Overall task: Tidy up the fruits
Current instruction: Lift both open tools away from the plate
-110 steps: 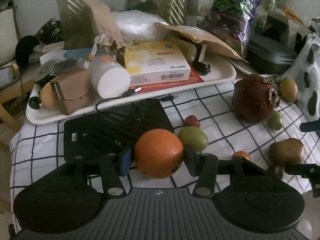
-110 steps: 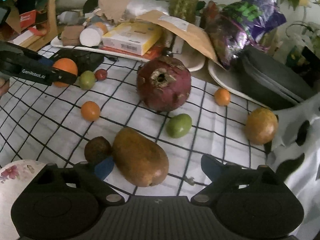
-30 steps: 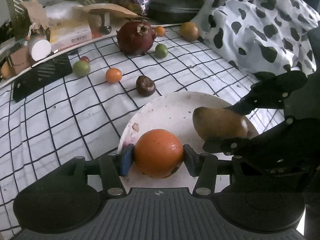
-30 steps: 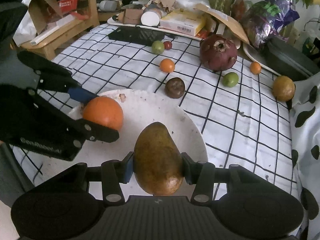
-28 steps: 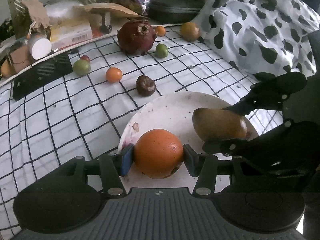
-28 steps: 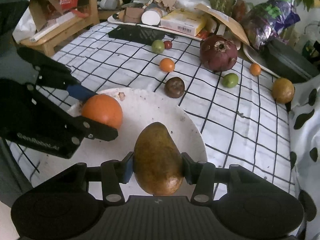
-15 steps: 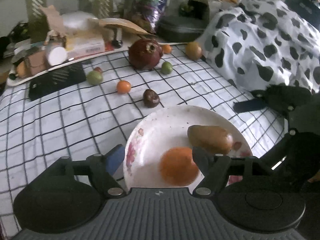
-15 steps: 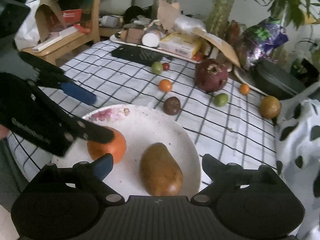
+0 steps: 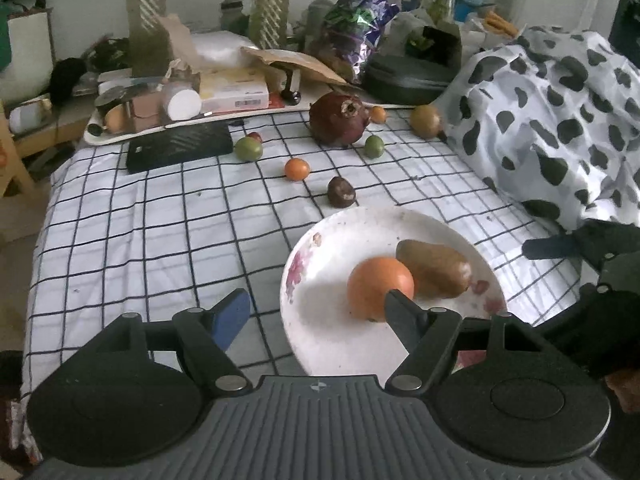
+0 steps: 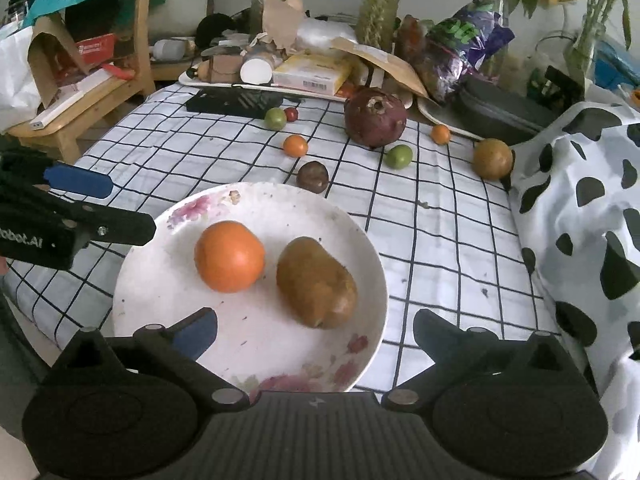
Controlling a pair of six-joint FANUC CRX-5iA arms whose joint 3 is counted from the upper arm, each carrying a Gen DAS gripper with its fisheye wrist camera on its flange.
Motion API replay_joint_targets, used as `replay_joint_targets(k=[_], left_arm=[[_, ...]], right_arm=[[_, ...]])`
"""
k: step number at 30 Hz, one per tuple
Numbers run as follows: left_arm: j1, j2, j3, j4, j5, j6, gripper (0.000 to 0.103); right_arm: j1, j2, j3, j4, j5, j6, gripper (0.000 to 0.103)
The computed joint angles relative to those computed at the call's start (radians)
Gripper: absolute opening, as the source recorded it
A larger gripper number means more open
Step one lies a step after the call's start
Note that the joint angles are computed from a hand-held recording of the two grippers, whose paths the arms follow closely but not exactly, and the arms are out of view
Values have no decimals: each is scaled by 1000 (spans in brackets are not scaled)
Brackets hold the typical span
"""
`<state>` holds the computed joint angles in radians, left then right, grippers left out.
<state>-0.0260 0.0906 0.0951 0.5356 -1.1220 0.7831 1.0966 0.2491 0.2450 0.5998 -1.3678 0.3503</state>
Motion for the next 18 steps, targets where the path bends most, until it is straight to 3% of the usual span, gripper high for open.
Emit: replay_joint_targets(k=[10,18], left_arm=[[-4,-9,49,-119,-44,83,73],[-14,7,59,-145,-59,85,73]], right_arm=[[15,5,12,9,-41,-36,103],[8,17,18,2,-75,-63,103]])
